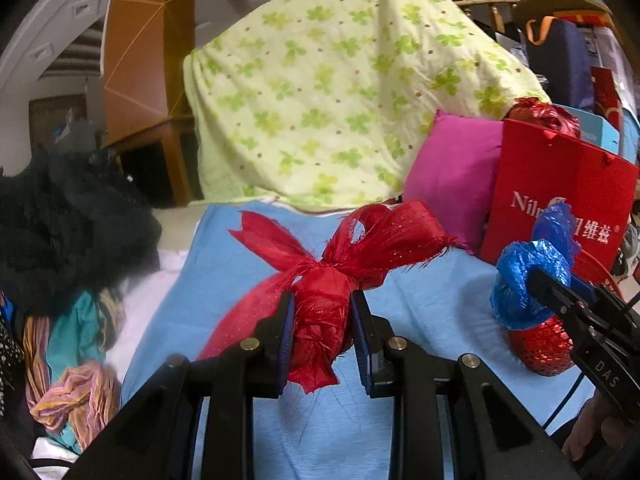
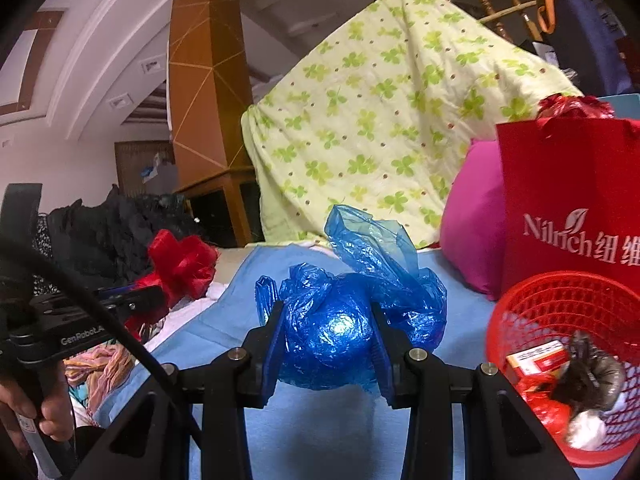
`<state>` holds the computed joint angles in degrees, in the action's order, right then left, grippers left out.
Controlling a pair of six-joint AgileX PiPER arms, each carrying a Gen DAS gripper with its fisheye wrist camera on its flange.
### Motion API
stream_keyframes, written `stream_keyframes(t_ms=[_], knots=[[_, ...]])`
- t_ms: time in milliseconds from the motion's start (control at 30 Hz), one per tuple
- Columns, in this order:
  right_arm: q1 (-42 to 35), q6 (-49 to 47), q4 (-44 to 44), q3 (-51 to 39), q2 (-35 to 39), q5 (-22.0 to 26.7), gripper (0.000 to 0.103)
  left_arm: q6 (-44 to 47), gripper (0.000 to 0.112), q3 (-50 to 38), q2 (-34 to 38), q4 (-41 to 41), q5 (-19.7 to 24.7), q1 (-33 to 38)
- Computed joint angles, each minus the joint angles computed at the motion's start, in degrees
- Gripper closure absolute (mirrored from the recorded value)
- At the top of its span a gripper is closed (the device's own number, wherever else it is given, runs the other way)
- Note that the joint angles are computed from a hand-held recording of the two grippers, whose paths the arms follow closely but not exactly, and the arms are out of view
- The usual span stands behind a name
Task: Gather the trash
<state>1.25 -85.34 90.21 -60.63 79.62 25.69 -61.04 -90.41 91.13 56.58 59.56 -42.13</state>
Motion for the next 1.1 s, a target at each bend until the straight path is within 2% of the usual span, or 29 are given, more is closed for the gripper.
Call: stream_keyframes(t_ms=[400,1100], knots=[[-6.45,-2.21,1.98,1.34,-2.27,3.42,0.061,3.87,0.083,-7.09,4.81,-1.21,2.72,-2.55],[-13.16,-2.31,4.05,1.82,-2.24,8.03,0.061,7.3,0.083,-11.39,8.29,-2.31,4.06,-4.36]])
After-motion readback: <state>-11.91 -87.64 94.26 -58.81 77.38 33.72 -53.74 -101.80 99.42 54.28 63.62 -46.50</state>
